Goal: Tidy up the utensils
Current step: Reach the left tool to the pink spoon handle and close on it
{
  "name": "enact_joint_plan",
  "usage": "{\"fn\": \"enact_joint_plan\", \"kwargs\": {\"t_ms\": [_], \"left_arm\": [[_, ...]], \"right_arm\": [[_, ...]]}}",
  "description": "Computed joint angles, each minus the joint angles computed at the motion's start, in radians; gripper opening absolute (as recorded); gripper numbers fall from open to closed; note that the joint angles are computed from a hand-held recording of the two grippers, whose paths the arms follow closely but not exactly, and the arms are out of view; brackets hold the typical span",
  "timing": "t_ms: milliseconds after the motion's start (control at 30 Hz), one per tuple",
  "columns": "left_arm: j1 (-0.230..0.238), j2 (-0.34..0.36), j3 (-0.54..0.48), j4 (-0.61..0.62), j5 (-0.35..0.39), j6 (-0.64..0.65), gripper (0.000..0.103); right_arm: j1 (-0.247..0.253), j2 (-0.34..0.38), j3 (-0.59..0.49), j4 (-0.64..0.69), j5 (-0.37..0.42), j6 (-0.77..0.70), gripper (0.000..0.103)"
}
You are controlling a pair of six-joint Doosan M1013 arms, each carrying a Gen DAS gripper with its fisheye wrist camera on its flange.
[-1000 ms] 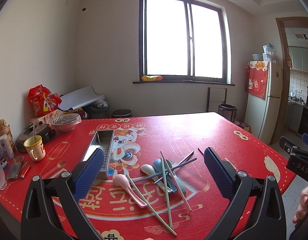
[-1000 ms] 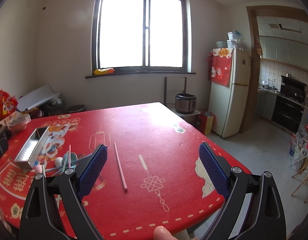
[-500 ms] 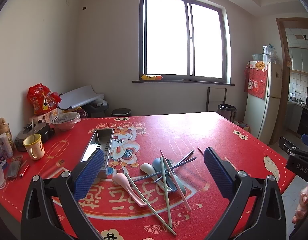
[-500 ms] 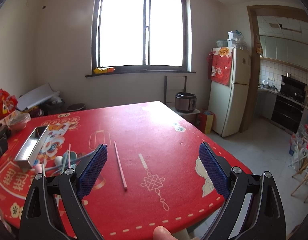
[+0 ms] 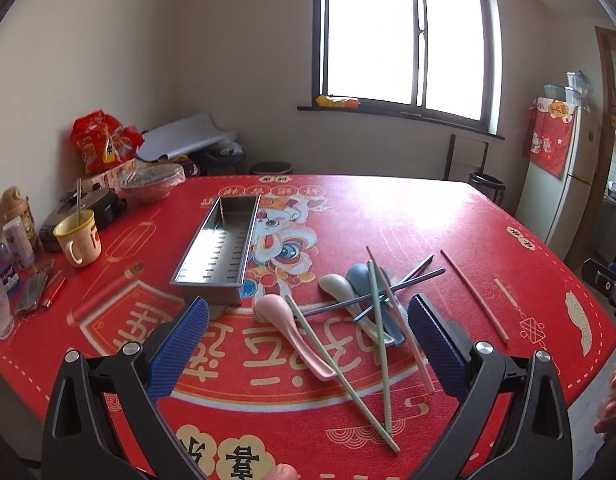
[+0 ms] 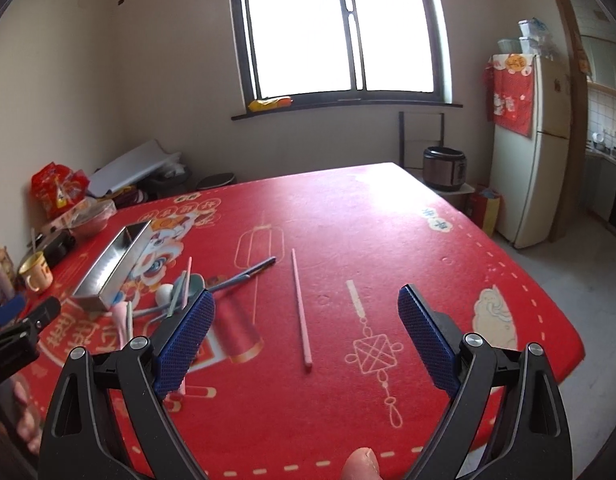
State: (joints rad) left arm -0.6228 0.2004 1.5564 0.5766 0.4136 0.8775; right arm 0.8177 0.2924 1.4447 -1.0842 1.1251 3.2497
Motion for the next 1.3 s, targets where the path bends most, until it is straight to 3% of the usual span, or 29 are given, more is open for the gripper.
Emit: {"fn": "enact_joint_plan", "kwargs": {"t_ms": [267,367,500,567,633,733,800,867,967,1100,1300], "left_arm": [[0.046,0.049,-0.034,-0.213,0.072,0.218,0.098],[0.049,0.058,-0.035,-0.250,0.077,0.247,0.098],[0.046,0.080,-0.056,-0.242,0.139,0.236,0.098],[0.051,0.090,-0.070,-0.285,0.169,0.268,0.098],[0.048,0.098,-0.079,-0.248,0.193,0.223,0.098],[0.066,0.114,-0.102,-0.335,0.220,0.261,0.098],[0.075,0.127,-0.118,-0.359,0.240,0.252,0.093],[0.084,0.145,-0.140,-0.402,0.268,0.276,0.067],[0.098,0.170,-0.171,-0.479,0.294,0.321,0.046],[0.114,0.195,-0.199,-0.594,0.301,0.398,0.042],[0.117,0.235,-0.252,-0.622,0.360,0.411,0.035]], "right_arm": [[-0.086,0.010,0.036,0.072,-0.239,-0.021,0.090],[-0.117,0.023,0.028,0.164,-0.333,-0.097,0.090],[-0.126,0.062,-0.018,0.240,-0.334,-0.231,0.090],[-0.135,0.071,-0.027,0.267,-0.362,-0.269,0.090],[-0.149,0.074,-0.027,0.305,-0.395,-0.300,0.090],[-0.171,0.082,-0.033,0.375,-0.434,-0.352,0.090],[-0.184,0.085,-0.031,0.408,-0.462,-0.368,0.090],[-0.194,0.085,-0.028,0.424,-0.490,-0.373,0.090],[-0.205,0.090,-0.029,0.417,-0.520,-0.372,0.090],[-0.219,0.097,-0.039,0.425,-0.551,-0.384,0.090],[-0.236,0.109,-0.047,0.431,-0.580,-0.391,0.090]]}}
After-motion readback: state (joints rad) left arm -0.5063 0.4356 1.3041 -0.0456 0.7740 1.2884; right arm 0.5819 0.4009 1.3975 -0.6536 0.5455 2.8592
